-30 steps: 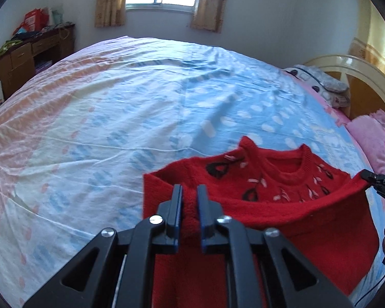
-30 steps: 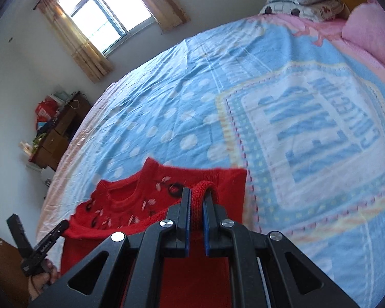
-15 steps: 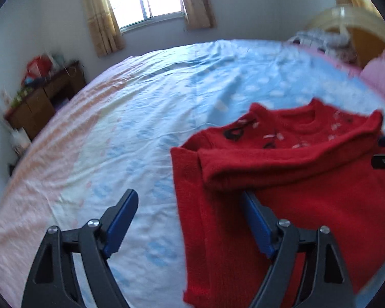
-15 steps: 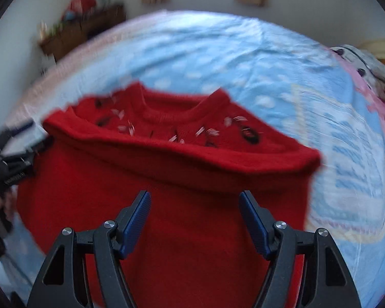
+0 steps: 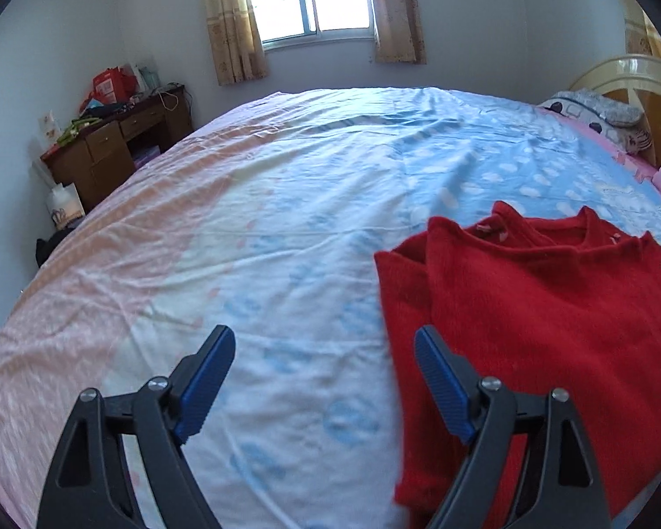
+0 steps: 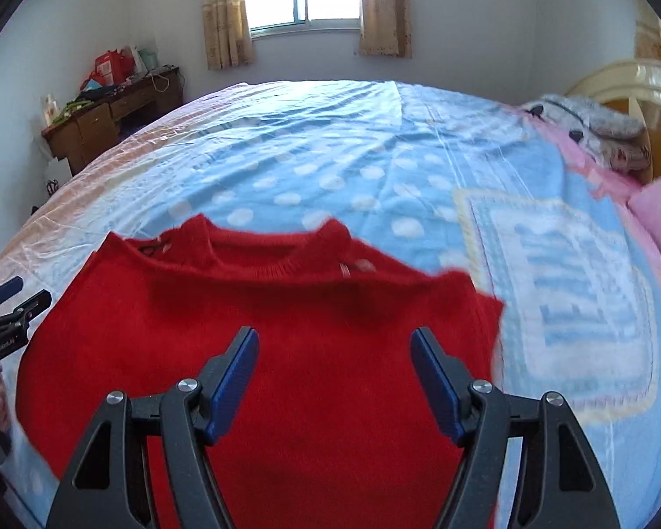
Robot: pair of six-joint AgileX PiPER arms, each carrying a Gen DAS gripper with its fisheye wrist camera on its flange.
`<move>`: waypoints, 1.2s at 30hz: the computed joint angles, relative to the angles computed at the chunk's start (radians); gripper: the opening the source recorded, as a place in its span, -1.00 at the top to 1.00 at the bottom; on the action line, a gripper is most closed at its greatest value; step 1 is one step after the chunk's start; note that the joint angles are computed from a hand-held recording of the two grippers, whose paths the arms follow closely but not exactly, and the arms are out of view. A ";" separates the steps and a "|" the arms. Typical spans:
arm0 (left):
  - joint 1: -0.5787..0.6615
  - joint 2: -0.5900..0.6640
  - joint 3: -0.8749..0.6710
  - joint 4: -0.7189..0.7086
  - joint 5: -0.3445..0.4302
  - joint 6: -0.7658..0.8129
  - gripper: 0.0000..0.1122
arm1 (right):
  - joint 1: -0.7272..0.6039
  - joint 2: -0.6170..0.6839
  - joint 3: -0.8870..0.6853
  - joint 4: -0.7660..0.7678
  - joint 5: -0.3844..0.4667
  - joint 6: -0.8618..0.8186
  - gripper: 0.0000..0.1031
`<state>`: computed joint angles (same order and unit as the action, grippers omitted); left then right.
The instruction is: Fold small clothes
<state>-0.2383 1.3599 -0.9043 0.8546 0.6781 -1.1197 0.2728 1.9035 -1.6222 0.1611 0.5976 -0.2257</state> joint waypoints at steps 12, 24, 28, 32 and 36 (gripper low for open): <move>-0.128 -0.117 0.118 0.026 0.032 -0.127 -0.63 | -0.162 -0.219 0.337 0.277 -0.050 -0.247 -0.39; -0.172 -0.089 0.144 0.026 0.072 -0.139 -0.77 | -0.225 -0.320 0.516 0.404 -0.121 -0.374 -0.39; -0.101 -0.111 0.156 -0.064 0.005 -0.082 -0.83 | -0.221 -0.323 0.534 0.354 -0.112 -0.338 -0.39; -0.127 -0.157 0.191 -0.052 0.011 -0.116 -0.83 | -0.256 -0.301 0.553 0.422 -0.106 -0.388 -0.39; -0.152 -0.244 0.260 -0.054 0.010 -0.135 -0.83 | -0.238 -0.383 0.613 0.409 -0.162 -0.365 -0.39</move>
<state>-0.3898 1.1158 -0.6441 0.8007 0.6883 -1.2548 0.0351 1.5205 -1.0090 0.5704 0.4355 -0.5903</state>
